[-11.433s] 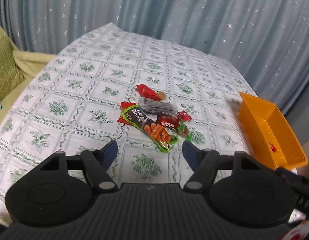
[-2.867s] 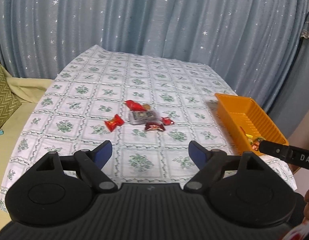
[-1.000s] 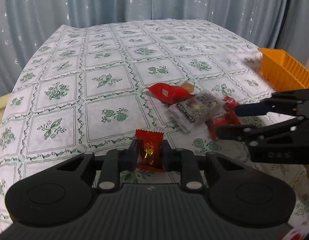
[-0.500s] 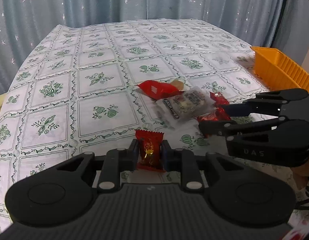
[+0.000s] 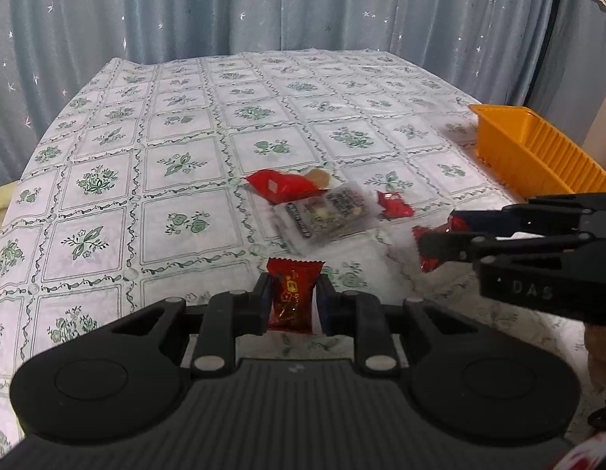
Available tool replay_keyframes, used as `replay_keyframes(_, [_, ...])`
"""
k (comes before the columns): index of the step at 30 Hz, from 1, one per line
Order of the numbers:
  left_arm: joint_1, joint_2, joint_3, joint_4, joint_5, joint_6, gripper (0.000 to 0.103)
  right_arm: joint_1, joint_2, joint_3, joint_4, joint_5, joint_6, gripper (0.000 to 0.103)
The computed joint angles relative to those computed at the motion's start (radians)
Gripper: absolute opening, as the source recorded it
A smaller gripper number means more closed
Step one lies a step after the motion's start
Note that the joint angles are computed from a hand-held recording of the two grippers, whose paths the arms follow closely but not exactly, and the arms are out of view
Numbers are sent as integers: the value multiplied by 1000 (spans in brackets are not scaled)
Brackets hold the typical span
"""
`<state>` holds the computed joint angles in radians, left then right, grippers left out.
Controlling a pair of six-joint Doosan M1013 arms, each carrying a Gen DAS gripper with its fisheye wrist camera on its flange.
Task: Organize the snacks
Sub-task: 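Grasp a red candy packet with the left tool while the right tool grasps another red packet, then carry both red packets over the orange tray and open both tools to drop them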
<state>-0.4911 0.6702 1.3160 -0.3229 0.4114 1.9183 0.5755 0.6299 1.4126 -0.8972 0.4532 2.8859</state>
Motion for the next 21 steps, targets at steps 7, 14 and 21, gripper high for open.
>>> replay_keyframes(7, [-25,-45,53,-7,-25,-54,21,15,-57,69,-71,40,112,34])
replay_keyframes(14, [-55,-95,109,21,-53,-146,21,37,-116,147,-124,78,224,34])
replay_keyframes(21, [-85,-131,141,20,-67,-165,21,57,-167,204,-196,121,341,34])
